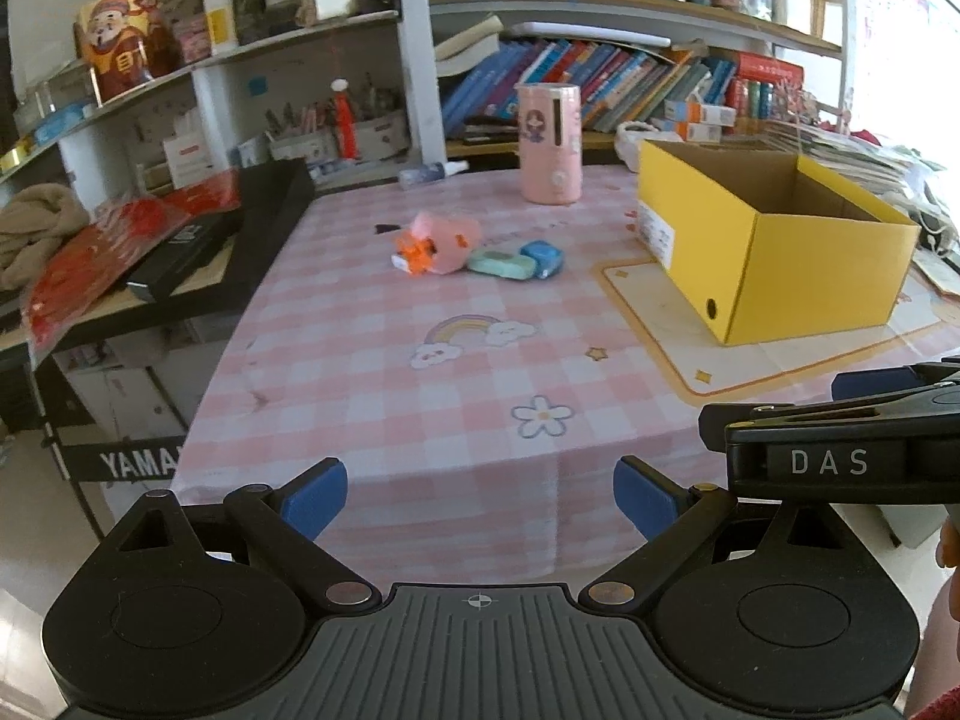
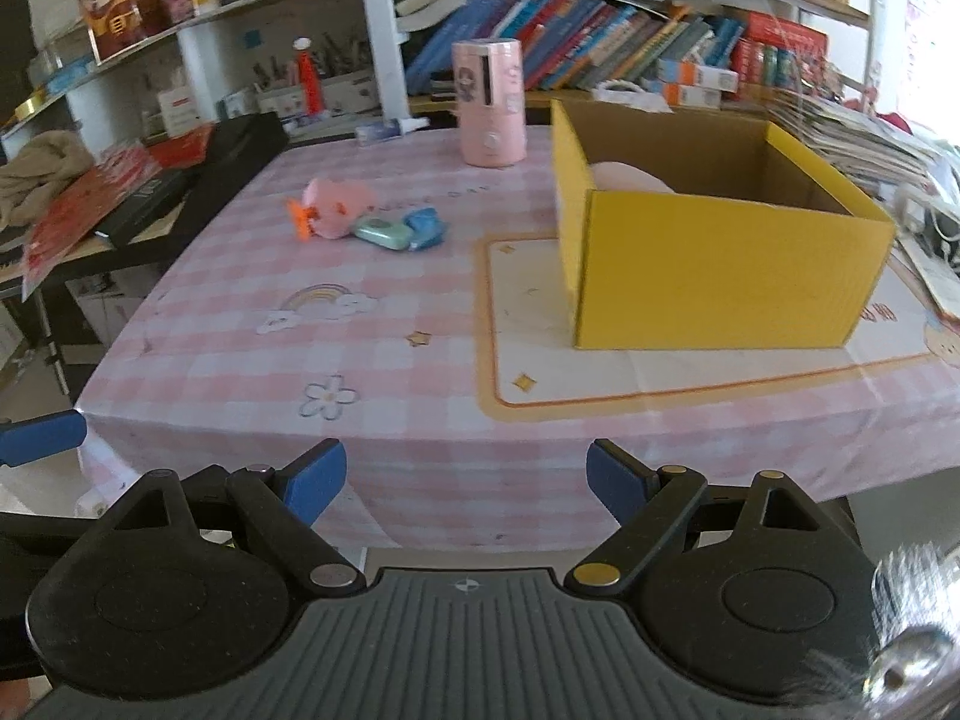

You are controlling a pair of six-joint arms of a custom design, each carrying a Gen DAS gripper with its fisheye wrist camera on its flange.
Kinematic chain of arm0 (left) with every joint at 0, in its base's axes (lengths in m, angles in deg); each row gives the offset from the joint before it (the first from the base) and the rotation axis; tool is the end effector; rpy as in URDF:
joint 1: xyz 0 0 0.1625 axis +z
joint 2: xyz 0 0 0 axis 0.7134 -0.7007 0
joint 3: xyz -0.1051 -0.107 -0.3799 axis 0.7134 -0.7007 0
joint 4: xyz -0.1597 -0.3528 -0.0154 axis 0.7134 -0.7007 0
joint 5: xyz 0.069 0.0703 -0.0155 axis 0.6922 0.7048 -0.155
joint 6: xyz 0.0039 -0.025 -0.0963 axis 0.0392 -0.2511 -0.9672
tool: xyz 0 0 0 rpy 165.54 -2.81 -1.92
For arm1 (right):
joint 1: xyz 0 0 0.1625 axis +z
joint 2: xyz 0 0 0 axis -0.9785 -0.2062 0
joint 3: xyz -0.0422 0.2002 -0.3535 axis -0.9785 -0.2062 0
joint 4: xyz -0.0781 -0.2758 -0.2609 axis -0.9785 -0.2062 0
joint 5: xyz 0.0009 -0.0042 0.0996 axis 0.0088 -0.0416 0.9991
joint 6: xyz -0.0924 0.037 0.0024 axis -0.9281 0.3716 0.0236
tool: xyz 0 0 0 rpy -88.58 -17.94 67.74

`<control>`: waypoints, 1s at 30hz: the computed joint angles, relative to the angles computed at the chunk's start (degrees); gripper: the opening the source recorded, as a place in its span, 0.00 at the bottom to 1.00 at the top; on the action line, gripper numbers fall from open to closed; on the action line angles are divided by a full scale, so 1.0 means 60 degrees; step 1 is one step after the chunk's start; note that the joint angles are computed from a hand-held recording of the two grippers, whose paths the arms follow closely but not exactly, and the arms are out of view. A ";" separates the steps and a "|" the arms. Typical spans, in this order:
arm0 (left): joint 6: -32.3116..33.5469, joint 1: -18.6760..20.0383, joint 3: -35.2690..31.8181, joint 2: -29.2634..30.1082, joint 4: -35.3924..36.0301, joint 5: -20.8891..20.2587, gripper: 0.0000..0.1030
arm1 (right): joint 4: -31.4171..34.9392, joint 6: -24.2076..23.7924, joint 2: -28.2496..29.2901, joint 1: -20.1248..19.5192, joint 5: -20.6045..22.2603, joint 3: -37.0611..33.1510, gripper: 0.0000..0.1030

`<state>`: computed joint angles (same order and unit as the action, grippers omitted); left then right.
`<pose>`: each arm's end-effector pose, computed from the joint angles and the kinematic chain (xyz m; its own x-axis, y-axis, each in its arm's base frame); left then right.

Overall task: Organize objects
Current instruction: 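Withdraw both open tools from the box toward the pink plush chick, then grasp the pink plush chick with the left tool while the right tool grasps the blue item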

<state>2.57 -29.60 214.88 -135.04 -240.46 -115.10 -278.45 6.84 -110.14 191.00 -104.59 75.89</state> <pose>-0.2287 -0.2866 0.0999 -0.6108 0.3126 -0.7275 0.7224 0.5962 -0.3504 0.1771 -0.2679 0.1419 -0.7649 0.1237 0.6322 -0.4001 0.6779 -0.6167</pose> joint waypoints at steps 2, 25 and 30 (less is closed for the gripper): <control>-0.0031 0.0032 0.0045 -0.0159 0.0091 0.0082 0.94 | 0.0092 -0.0029 0.0049 0.0045 0.0054 -0.0110 0.84; 0.1380 0.1189 -0.0206 0.0049 -0.1697 0.0355 0.94 | 0.0505 -0.0848 0.0407 0.0023 0.0874 -0.1271 0.72; 0.2371 0.1724 -0.0673 0.0696 -0.2732 0.0273 0.94 | 0.0785 -0.1143 0.0308 -0.0367 0.1150 -0.1621 0.71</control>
<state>16.80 -19.25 210.84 -130.87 -256.85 -113.46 -273.74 -0.02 -108.29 188.80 -97.69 66.16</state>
